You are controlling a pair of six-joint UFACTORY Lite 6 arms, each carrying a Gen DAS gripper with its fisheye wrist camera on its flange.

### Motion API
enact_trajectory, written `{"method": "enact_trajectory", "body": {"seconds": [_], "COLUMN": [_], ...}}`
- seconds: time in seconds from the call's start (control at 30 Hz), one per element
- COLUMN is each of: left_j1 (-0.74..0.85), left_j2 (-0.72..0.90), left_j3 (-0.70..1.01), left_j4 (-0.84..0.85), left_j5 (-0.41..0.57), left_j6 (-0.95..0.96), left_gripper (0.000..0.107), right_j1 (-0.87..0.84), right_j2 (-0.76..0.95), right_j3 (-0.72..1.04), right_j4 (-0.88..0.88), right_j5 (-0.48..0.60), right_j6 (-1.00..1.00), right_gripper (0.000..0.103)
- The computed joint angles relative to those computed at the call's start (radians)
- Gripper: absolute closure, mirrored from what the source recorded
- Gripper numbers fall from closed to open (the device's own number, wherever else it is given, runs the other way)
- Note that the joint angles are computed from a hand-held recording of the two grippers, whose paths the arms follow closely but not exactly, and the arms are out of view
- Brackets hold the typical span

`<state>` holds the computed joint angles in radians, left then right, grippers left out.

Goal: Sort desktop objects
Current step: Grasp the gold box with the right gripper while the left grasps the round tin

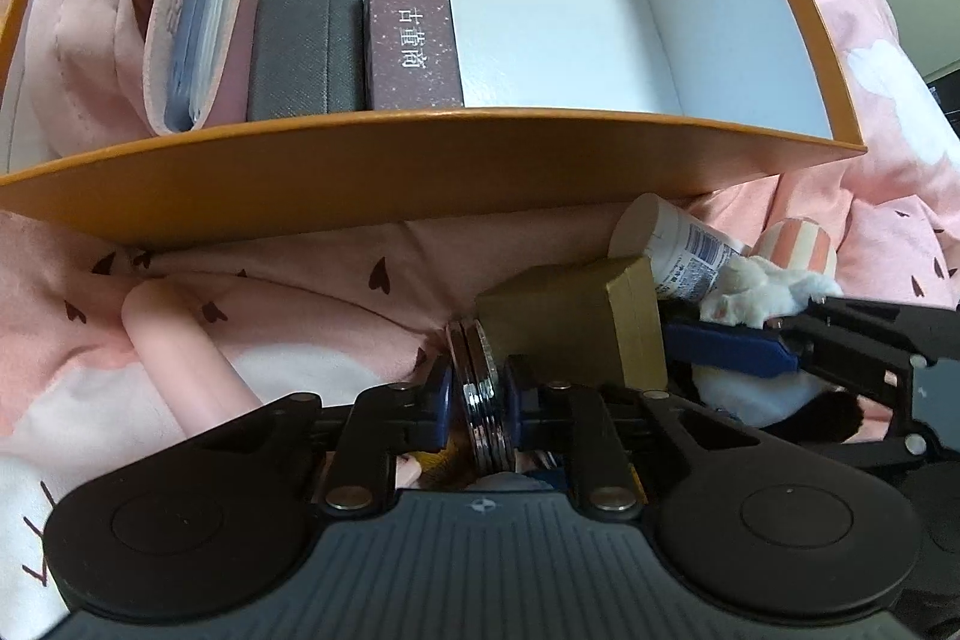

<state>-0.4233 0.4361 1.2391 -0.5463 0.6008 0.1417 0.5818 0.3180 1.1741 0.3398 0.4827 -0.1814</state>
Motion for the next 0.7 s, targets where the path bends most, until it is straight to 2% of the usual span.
{"method": "enact_trajectory", "body": {"seconds": [0.13,0.2,0.33,0.7], "left_j1": [0.009,0.022,0.027,0.008], "left_j2": [-0.019,-0.025,-0.035,-0.247], "left_j3": [-0.011,-0.024,-0.047,-0.172], "left_j4": [0.018,-0.001,-0.047,-0.031], "left_j5": [0.002,-0.001,-0.028,-0.109], "left_j6": [-0.002,0.013,0.037,0.061], "left_gripper": [0.09,0.09,0.09,0.092], "right_j1": [0.021,0.027,-0.016,-0.078], "right_j2": [0.069,0.107,0.155,-0.062], "right_j3": [0.055,0.094,0.142,-0.044], "right_j4": [-0.06,-0.084,0.033,0.265], "right_j5": [-0.017,0.0,0.038,-0.019], "right_j6": [-0.001,-0.017,-0.136,-0.277], "right_gripper": [0.05,0.049,0.051,0.052]}}
